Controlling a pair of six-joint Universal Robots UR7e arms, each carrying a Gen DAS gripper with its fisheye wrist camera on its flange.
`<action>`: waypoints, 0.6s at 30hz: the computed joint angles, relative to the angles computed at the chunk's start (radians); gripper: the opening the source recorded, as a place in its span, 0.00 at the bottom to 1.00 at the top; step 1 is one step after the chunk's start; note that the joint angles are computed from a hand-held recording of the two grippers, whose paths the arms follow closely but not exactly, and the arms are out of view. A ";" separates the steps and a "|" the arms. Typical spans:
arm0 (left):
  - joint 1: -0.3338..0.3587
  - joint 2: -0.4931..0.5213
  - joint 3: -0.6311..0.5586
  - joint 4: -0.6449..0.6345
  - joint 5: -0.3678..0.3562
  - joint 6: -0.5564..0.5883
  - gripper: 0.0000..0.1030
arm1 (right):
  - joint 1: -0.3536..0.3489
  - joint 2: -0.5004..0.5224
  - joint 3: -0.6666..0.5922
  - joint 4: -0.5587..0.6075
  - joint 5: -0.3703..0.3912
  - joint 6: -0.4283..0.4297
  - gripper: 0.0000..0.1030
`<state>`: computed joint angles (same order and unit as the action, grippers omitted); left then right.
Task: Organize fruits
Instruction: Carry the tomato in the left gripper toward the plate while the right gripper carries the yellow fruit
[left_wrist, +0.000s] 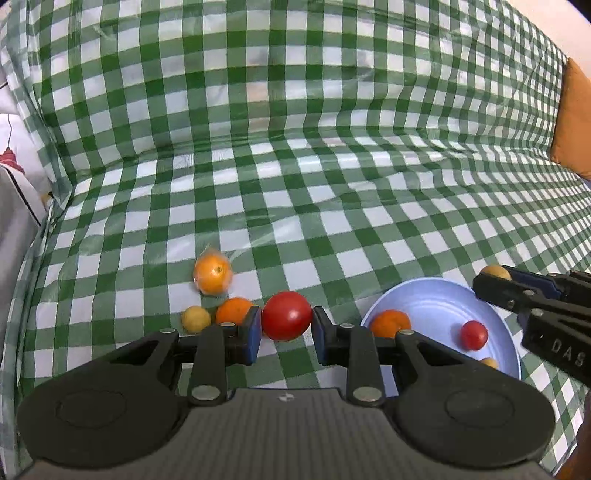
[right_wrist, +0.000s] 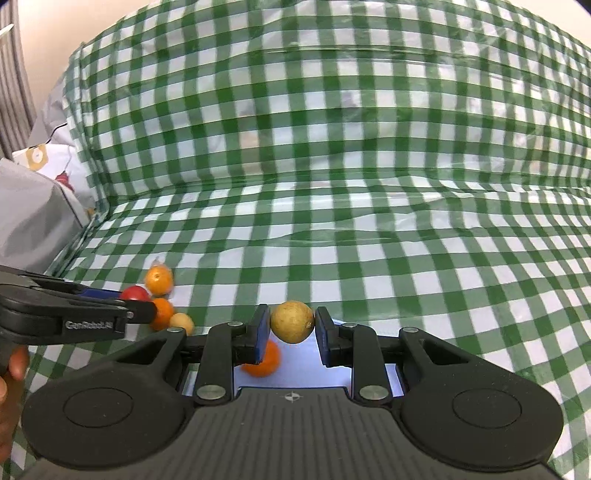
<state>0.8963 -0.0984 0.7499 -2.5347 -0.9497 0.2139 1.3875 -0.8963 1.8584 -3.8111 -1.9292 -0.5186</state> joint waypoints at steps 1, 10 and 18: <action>0.000 0.002 -0.001 -0.009 -0.006 0.002 0.31 | -0.003 -0.004 0.001 -0.010 -0.001 0.001 0.27; -0.008 -0.007 0.039 -0.114 -0.121 0.051 0.31 | -0.045 -0.050 0.024 -0.026 -0.013 0.061 0.27; -0.018 -0.007 0.069 -0.085 -0.183 0.091 0.31 | -0.054 -0.055 0.030 0.008 -0.027 0.064 0.27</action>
